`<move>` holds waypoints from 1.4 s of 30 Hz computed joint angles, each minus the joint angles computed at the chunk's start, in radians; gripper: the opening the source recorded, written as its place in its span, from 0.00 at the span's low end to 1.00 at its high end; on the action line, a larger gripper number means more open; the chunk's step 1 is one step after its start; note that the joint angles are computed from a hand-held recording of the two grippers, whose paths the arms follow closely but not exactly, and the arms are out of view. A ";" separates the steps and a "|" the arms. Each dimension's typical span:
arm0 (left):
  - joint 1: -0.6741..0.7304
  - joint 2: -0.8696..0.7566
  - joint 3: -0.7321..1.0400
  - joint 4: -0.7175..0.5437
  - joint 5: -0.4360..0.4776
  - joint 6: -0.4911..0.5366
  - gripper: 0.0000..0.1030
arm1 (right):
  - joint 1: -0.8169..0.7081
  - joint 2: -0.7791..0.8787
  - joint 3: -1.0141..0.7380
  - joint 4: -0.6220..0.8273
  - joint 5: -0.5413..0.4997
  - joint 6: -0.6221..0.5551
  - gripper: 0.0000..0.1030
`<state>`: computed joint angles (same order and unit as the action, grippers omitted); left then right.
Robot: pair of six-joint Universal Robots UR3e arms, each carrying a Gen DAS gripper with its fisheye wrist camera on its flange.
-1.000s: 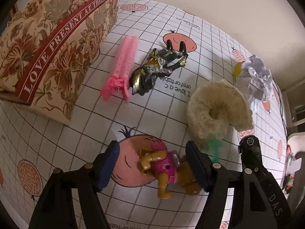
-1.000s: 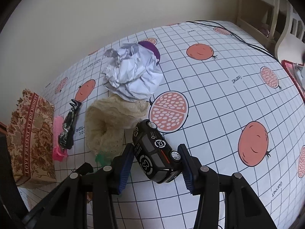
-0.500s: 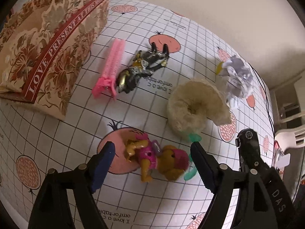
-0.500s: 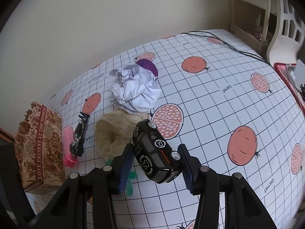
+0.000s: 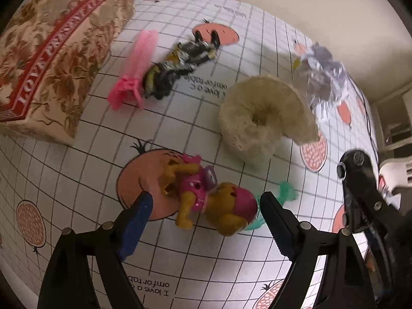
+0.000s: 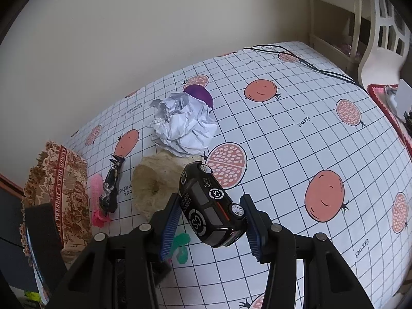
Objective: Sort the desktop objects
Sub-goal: 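Close left tool on the yellow toy figure with pink helmet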
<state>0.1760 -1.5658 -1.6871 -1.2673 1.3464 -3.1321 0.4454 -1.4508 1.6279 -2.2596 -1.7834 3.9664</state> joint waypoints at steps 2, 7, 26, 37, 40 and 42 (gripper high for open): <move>-0.013 0.000 0.000 0.022 0.006 0.000 0.85 | -0.005 0.006 -0.001 -0.003 0.006 -0.002 0.49; -0.035 0.021 -0.044 0.099 0.023 0.004 0.89 | -0.016 0.022 0.005 -0.016 0.026 -0.005 0.49; -0.122 -0.006 -0.079 0.186 0.174 0.025 0.88 | -0.023 0.053 -0.012 -0.017 0.032 -0.010 0.49; -0.139 -0.009 -0.076 0.225 0.198 0.007 0.79 | -0.014 0.079 -0.030 -0.018 0.033 -0.017 0.49; -0.136 -0.012 -0.071 0.231 0.194 0.003 0.77 | -0.016 0.078 -0.030 -0.018 0.035 -0.019 0.49; -0.138 -0.015 -0.068 0.236 0.194 0.000 0.77 | -0.017 0.079 -0.031 -0.017 0.037 -0.021 0.49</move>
